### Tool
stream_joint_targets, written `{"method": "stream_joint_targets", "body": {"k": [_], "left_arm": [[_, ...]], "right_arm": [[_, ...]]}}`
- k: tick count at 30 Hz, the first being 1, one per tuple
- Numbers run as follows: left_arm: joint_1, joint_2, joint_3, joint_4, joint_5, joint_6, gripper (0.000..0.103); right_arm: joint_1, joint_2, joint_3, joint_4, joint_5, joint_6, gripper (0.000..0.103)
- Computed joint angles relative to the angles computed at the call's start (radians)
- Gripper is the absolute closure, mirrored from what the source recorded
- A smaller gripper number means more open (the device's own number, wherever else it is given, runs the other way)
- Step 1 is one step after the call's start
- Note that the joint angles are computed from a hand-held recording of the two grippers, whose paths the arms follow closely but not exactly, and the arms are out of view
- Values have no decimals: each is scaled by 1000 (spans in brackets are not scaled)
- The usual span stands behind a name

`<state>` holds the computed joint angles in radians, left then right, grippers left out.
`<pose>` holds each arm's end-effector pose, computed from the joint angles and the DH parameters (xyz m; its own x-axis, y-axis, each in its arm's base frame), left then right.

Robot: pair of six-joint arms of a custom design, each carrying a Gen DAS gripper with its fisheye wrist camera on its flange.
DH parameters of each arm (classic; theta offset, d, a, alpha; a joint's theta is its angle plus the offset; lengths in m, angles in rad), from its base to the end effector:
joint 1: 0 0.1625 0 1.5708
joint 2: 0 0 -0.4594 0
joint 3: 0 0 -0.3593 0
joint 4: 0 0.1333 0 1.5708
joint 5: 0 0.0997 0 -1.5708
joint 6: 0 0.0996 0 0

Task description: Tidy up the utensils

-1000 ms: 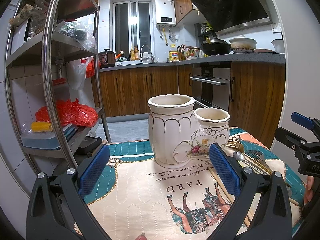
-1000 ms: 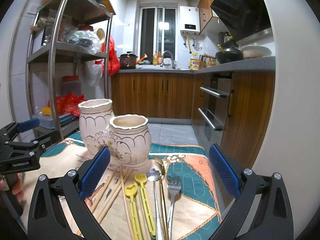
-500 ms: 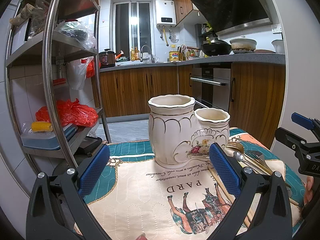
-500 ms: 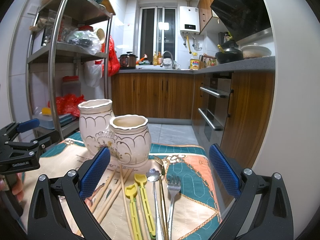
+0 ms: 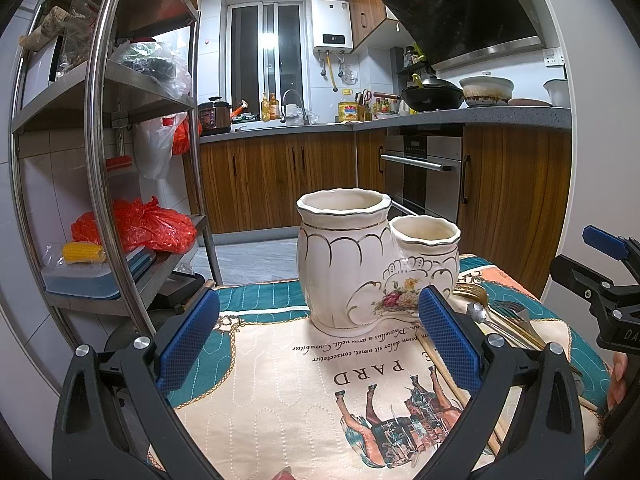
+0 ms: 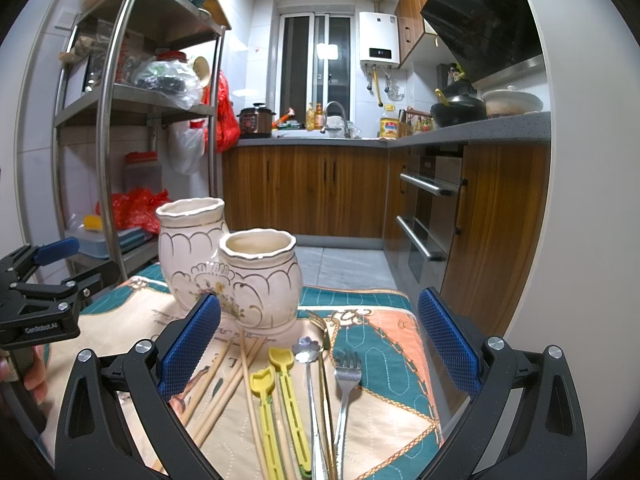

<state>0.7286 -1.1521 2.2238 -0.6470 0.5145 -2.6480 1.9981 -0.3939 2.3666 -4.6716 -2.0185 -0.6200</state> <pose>-0.1239 -0.4054 0.1557 -0.6641 -0.0118 -0.7476 0.7064 0.3179 -0.6325 0.2510 -0.3335 0.0598 -0.6965 -0.2408 0.6760 -0.7154 0.3071 -0.6277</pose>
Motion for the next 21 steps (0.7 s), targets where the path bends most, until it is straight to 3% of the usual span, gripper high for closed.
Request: {"method": "stream_joint_targets", "body": {"k": [21], "left_arm": [[3, 1, 5, -13, 7, 6, 5]], "right_arm": [[-1, 0, 0, 0, 1, 1, 5]]}}
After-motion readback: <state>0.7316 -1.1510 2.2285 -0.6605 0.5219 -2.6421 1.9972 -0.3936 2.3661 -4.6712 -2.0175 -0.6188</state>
